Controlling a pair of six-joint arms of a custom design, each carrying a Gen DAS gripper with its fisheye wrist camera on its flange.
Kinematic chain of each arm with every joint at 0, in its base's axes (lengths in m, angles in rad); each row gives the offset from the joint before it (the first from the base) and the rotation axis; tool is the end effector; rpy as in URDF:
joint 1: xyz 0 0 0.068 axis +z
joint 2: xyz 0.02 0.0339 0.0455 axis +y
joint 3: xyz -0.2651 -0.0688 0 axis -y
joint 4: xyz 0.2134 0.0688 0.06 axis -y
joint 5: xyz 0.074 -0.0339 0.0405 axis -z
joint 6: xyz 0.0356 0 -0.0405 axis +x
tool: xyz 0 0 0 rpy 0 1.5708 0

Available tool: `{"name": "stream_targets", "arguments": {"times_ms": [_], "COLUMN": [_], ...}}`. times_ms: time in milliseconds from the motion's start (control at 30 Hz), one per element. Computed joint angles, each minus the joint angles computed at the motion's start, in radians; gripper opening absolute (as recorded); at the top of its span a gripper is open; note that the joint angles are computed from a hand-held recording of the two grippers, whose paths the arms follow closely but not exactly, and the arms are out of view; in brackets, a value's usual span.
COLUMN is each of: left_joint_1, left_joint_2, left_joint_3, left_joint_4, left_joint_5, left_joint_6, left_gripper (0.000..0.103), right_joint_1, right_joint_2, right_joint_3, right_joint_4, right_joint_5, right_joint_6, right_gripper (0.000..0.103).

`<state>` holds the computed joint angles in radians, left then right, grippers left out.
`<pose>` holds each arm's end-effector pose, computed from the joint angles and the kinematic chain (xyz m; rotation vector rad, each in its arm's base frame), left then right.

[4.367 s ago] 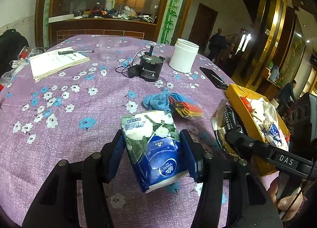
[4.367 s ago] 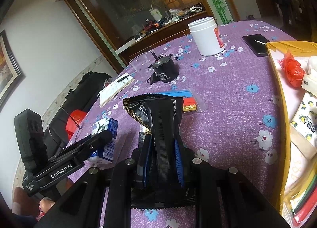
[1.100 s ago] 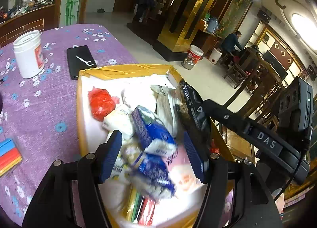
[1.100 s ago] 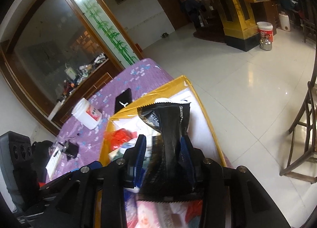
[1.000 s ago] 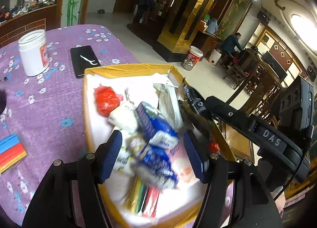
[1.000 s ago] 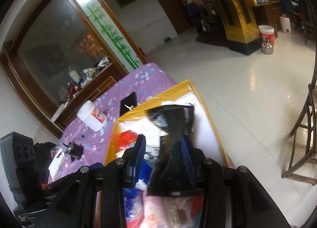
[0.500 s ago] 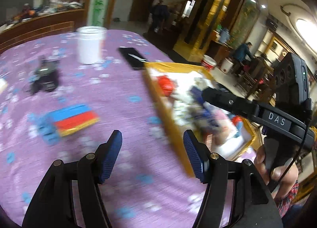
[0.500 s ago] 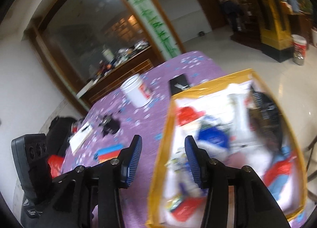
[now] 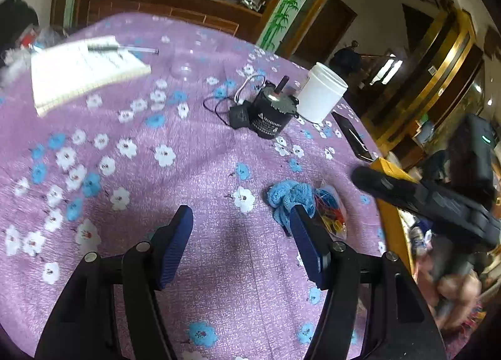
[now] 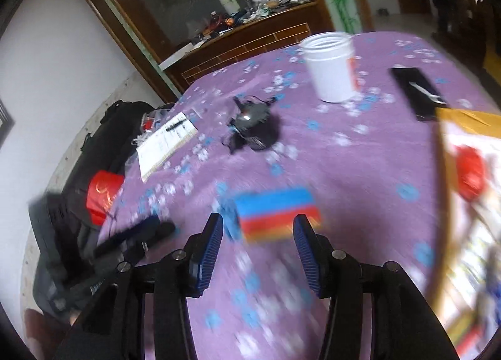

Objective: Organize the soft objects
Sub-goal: 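Move both tools back to the table toward the blue cloth and striped sponge pack, then grasp the blue knit cloth with left tool while right tool grasps blue-red sponge bag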

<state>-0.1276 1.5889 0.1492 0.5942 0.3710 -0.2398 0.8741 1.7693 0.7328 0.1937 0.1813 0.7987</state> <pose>0.1801 -0.0361 0.0946 0.0364 2.4315 -0.6156 0.2007 0.2299 0.1389 -0.0076 2.4714 0.5480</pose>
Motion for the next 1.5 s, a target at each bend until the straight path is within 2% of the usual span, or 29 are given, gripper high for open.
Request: {"name": "stream_targets", "arguments": {"times_ms": [100,133,233,333,433,500,567,633,667,700,833,933,1000,1100,1167,1200,1233,1267,1300,1433,1500], "left_joint_1": [-0.015,-0.006,0.025,0.053,0.070,0.056,0.042,0.033,0.030,0.027,0.023,0.022,0.017,0.016,0.014,0.012,0.005,-0.001,-0.005,-0.010,0.000], "left_joint_2": [0.024,0.020,0.039,0.029,0.031,0.043,0.061,0.069,0.069,0.066,0.056,0.051,0.049,0.052,0.053,0.056,0.059,0.060,0.059,0.072,0.080], "left_joint_3": [-0.012,-0.010,0.002,0.005,0.007,0.009,0.016,0.018,0.018,0.014,0.007,0.007,0.007,0.007,0.008,0.009,0.011,0.012,0.012,0.018,0.019], "left_joint_4": [0.033,0.023,0.016,-0.002,-0.013,-0.008,-0.003,-0.001,0.000,0.004,0.010,0.004,0.002,0.003,0.003,0.003,0.005,0.005,0.004,0.008,0.007], "left_joint_5": [-0.028,-0.018,0.024,0.048,0.069,0.048,0.033,0.025,0.022,0.020,0.014,0.015,0.007,0.009,0.013,0.014,0.013,0.009,0.006,-0.008,0.001], "left_joint_6": [-0.010,-0.007,-0.006,-0.010,-0.008,-0.011,-0.015,-0.016,-0.015,-0.016,-0.015,-0.015,-0.013,-0.010,-0.010,-0.010,-0.011,-0.012,-0.012,-0.017,-0.014], "left_gripper": [0.063,0.063,0.063,0.063,0.063,0.063,0.063,0.063,0.063,0.063,0.063,0.063,0.063,0.063,0.063,0.063,0.063,0.063,0.063,0.063,0.063], "right_joint_1": [-0.054,-0.070,-0.085,-0.040,0.031,0.072,0.103,0.125,0.126,0.125,0.078,0.061,0.058,0.075,0.095,0.102,0.110,0.113,0.110,0.071,0.065], "right_joint_2": [0.141,0.187,0.259,0.252,0.214,0.167,0.100,0.043,0.036,0.031,0.037,0.068,0.120,0.240,0.313,0.337,0.330,0.318,0.300,0.235,0.244], "right_joint_3": [0.129,0.187,0.245,0.225,0.137,0.087,0.033,-0.015,-0.017,-0.023,-0.079,-0.056,0.039,0.237,0.329,0.337,0.309,0.278,0.240,0.121,0.148], "right_joint_4": [-0.001,-0.036,-0.062,-0.098,-0.023,-0.010,-0.022,-0.043,-0.084,-0.100,-0.050,-0.060,-0.138,-0.328,-0.407,-0.405,-0.374,-0.340,-0.302,-0.137,-0.149], "right_joint_5": [-0.029,-0.036,-0.080,-0.159,-0.280,-0.221,-0.078,0.069,0.109,0.126,0.051,0.038,0.070,0.129,0.170,0.181,0.199,0.213,0.209,0.200,0.226], "right_joint_6": [-0.047,-0.071,-0.076,-0.075,-0.099,-0.089,-0.042,0.018,0.056,0.087,0.180,0.193,0.171,0.115,0.078,0.072,0.072,0.067,0.062,0.064,0.036], "right_gripper": [0.050,0.049,0.050,0.050,0.048,0.048,0.048,0.054,0.062,0.063,0.063,0.063,0.063,0.071,0.069,0.063,0.060,0.051,0.047,0.044,0.044]}}
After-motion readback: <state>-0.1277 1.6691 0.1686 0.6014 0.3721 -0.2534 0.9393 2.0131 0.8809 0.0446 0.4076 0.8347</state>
